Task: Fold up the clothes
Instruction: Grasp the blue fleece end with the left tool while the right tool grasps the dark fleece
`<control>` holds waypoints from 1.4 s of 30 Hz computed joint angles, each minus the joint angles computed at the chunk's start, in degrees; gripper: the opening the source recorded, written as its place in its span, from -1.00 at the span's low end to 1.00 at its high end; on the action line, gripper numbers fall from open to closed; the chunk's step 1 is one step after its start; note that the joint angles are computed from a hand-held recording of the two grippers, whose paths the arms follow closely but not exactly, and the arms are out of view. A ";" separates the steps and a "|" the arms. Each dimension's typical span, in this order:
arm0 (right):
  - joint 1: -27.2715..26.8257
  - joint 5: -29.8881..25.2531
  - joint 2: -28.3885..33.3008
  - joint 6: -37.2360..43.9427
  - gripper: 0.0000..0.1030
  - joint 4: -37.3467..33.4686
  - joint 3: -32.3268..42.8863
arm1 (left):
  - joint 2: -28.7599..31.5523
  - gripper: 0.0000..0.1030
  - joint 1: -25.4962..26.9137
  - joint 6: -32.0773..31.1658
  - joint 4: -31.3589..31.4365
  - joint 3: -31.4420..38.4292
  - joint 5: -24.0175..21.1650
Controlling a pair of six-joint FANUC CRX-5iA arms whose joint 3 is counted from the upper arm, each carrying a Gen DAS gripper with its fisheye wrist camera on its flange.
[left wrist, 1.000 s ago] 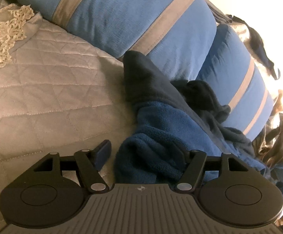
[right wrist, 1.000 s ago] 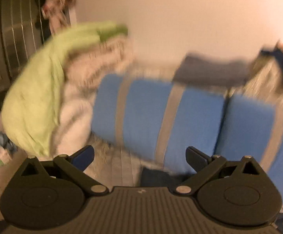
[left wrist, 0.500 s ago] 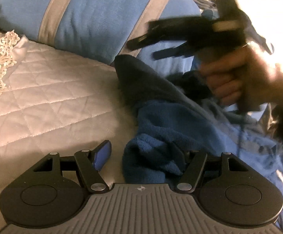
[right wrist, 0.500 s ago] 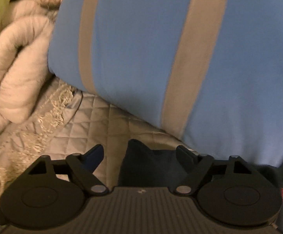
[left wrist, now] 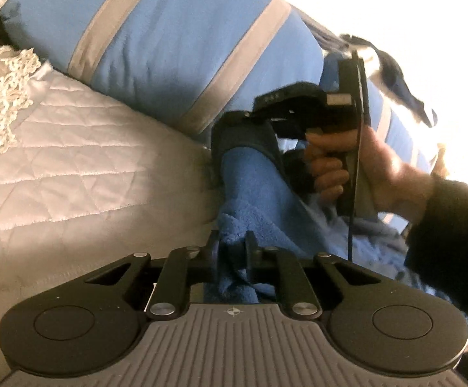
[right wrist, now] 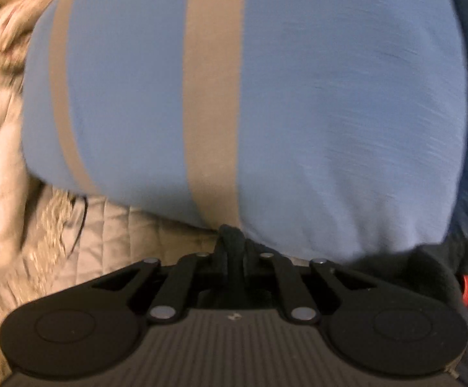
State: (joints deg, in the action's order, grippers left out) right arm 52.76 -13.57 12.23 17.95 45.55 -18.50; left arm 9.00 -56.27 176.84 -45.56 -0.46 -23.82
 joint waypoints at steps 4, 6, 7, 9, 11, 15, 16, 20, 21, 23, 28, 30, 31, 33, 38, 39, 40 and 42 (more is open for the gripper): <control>-0.90 0.73 0.14 -8.38 -0.85 5.13 -1.59 | 0.55 -0.73 0.64 2.97 0.21 -0.24 0.75; -0.87 0.54 0.66 -9.75 -0.85 5.26 -1.43 | 0.08 -0.73 1.25 6.07 0.31 -1.59 2.53; -0.90 0.51 0.91 -10.72 -0.85 5.60 -1.42 | -0.12 -0.73 1.14 7.70 -0.46 -1.96 2.88; -1.23 0.96 1.24 -14.82 -0.85 8.14 -1.85 | -0.66 -0.73 0.88 9.90 -1.50 -2.63 3.20; -1.18 0.60 1.29 -16.26 -0.85 9.73 -2.12 | -1.30 -0.73 0.65 10.00 -1.09 -3.25 2.93; -1.09 0.22 1.66 -17.49 -0.85 11.36 -1.99 | -2.84 -1.00 1.04 1.75 5.92 -4.85 0.41; -1.37 0.08 1.69 -19.08 -0.85 13.74 -2.23 | -3.28 -1.00 0.52 1.29 5.84 -5.10 -1.41; -1.85 1.79 1.27 -17.77 -0.85 13.70 -2.52 | -5.61 -0.98 -0.32 7.37 -0.12 -6.42 -1.99; -1.82 1.73 1.22 -17.42 -0.85 13.67 -2.53 | -6.19 -0.89 -0.40 11.43 -3.02 -6.88 -0.54; -1.73 1.65 1.21 -16.83 -0.85 12.61 -2.32 | -6.05 -0.57 -0.24 15.78 -6.79 -6.55 2.01; -0.94 0.23 0.77 -10.05 -0.85 5.68 -1.15 | -1.96 0.01 3.26 7.42 -3.12 -3.76 7.75; -0.57 -0.64 0.76 -6.45 -0.85 2.41 -0.33 | -0.27 -0.53 6.09 -2.80 5.26 -4.27 11.80; -0.53 -0.98 0.64 -5.08 -0.85 1.04 -0.11 | 0.58 -0.75 7.08 -7.76 9.34 -4.46 12.96; -0.29 -1.92 0.99 -2.57 -0.85 -1.95 0.88 | 1.44 -0.77 6.60 -12.60 13.15 -3.30 8.80; -0.37 -1.89 1.68 -3.73 -0.85 -0.33 0.72 | -0.96 -0.80 3.74 -5.79 6.84 -3.79 5.29; -0.27 -1.97 1.89 -4.10 -0.85 0.28 0.71 | -1.04 -0.80 3.58 -5.77 6.99 -3.81 4.93; -0.15 -2.01 2.07 -4.41 -0.85 0.85 0.69 | -1.12 -0.80 3.44 -5.72 7.14 -3.82 4.61; 0.03 -2.24 2.32 -4.49 -0.86 1.05 0.86 | -1.31 -0.80 3.42 -5.26 7.35 -3.90 4.50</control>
